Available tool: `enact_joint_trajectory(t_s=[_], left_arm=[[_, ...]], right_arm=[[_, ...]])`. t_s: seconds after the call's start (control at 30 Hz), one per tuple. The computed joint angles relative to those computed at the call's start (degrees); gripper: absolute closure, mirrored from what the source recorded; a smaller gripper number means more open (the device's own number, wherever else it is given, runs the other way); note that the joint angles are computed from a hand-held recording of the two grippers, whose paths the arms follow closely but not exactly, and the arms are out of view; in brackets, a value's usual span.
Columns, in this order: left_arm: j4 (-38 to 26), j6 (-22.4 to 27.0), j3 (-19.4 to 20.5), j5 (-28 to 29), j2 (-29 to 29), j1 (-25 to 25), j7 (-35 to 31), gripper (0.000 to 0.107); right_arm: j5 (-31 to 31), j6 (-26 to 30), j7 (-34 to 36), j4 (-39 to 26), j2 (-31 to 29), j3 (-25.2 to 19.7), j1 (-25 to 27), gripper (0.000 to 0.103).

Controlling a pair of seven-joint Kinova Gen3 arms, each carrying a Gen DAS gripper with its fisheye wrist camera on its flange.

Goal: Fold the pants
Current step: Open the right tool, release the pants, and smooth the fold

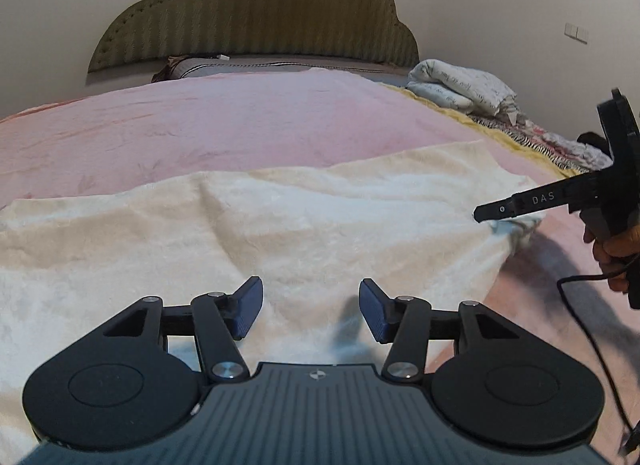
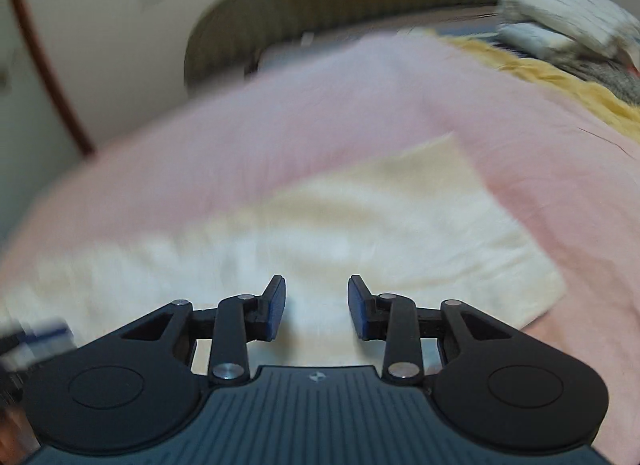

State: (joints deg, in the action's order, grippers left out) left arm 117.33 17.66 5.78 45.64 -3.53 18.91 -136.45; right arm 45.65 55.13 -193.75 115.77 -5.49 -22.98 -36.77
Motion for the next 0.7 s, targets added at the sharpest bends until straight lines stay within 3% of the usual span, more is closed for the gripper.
enact_joint_trajectory(t_s=[0.1, 0.2, 0.3, 0.4, 0.47, 0.57, 0.63, 0.7], left_arm=[[2.5, -4.9, 0.5, 0.5, -0.3, 1.9, -2.9, 0.044], [3.3, -6.0, -0.3, 1.9, -0.3, 3.6, -5.4, 0.032], [3.1, -4.6, -2.1, 6.2, 0.1, 4.0, -8.6, 0.027], [3.1, -3.6, -1.7, 7.4, 0.3, 3.0, -9.5, 0.022], [3.0, -3.9, 0.1, 3.9, 0.2, 1.9, -6.3, 0.017], [2.7, -4.3, 1.2, -1.3, 0.3, 1.6, -1.4, 0.013], [2.6, -3.8, 0.5, -0.7, 0.4, 2.0, -1.9, 0.012], [2.5, -4.0, 0.7, -1.2, 0.4, 2.0, -1.4, 0.011]], right_arm=[[0.8, 6.4, 2.5, -3.1, 3.8, 0.0, -2.2, 0.07], [3.7, 8.1, 0.5, -4.0, 3.0, -4.5, 3.3, 0.069], [3.6, 4.8, 5.7, -5.1, 3.9, -1.3, 5.4, 0.069], [2.7, 8.0, 10.0, -8.0, 9.9, -0.2, 7.5, 0.068], [3.0, 8.4, 8.3, -7.6, 10.1, 3.6, 5.4, 0.066], [3.9, 12.5, 1.3, -7.4, 8.7, 9.0, -2.1, 0.063], [5.7, 12.8, -0.6, -6.3, 7.3, 7.9, -4.6, 0.063], [5.8, 10.2, 0.5, -4.9, 5.4, 4.9, -3.9, 0.063]])
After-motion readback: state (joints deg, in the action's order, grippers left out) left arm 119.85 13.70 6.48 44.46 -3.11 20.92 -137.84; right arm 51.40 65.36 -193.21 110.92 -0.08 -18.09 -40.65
